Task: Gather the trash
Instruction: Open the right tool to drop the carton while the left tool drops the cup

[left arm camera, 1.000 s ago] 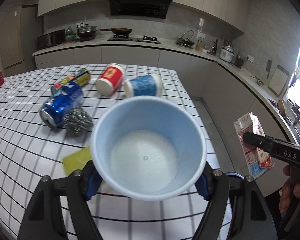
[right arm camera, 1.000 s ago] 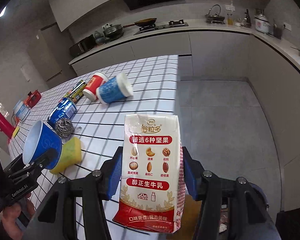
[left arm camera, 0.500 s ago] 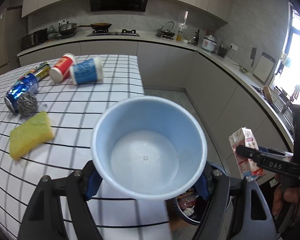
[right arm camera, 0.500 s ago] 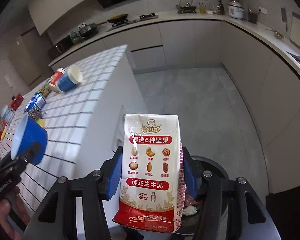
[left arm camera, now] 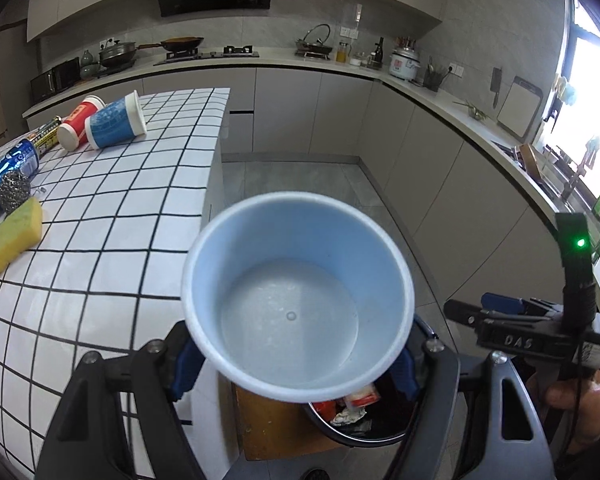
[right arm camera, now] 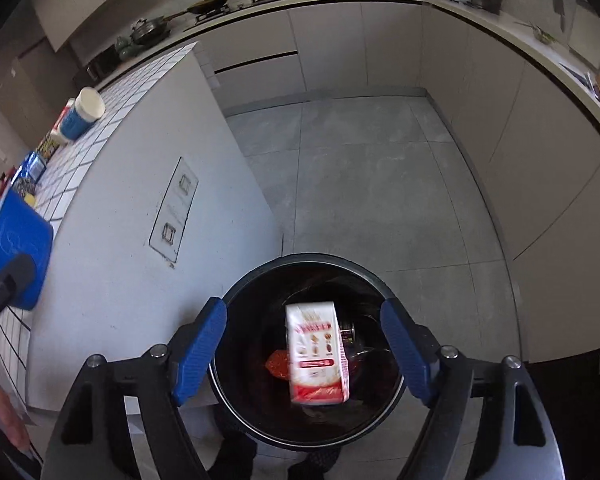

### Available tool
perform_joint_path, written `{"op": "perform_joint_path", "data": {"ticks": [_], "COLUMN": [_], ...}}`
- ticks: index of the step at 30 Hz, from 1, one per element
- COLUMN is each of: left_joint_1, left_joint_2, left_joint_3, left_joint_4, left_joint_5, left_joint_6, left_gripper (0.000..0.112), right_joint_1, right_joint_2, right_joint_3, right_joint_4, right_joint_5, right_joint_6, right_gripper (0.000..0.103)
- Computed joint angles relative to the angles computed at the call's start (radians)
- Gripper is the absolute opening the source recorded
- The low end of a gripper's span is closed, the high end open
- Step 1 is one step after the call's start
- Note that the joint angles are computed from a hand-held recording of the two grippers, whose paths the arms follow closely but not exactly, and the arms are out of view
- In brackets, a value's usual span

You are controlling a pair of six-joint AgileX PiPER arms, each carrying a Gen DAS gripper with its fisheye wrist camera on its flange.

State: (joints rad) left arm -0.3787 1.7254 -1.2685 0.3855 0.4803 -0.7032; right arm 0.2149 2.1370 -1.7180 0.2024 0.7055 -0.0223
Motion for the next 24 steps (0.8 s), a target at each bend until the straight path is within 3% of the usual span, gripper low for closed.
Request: {"op": "perform_joint_path", "data": {"ticks": [11, 18, 21, 24], "left_joint_1": [-0.126, -0.206, -0.229, -0.255], "left_joint_2": [0.122, 0.264, 0.330, 0.403], "left_joint_3": [-0.027, -0.139, -0.233, -0.371], "left_joint_4": [0.129, 0.081, 0.015, 0.014], "left_joint_5": [-0.006, 0.016, 0.053, 0.194], "left_joint_6": [-0.236, -0.261, -0.197, -0.151], "left_gripper": [0.077, 0.077, 0.078, 0.084], "right_joint_1": [-0.080, -0.161, -0.192, -0.217], "right_joint_2": [-0.094, -0.170, -0.192, -0.212], "right_joint_3": [0.134, 0.246, 0.266, 0.285], "right_joint_4": [0.050, 0.081, 0.071, 0.063], "right_joint_5": [-0.070, -0.113, -0.111, -0.117], "right_joint_6": [-0.051, -0.101, -0.098, -0.094], "right_gripper": [0.081, 0.081, 0.081, 0.081]}}
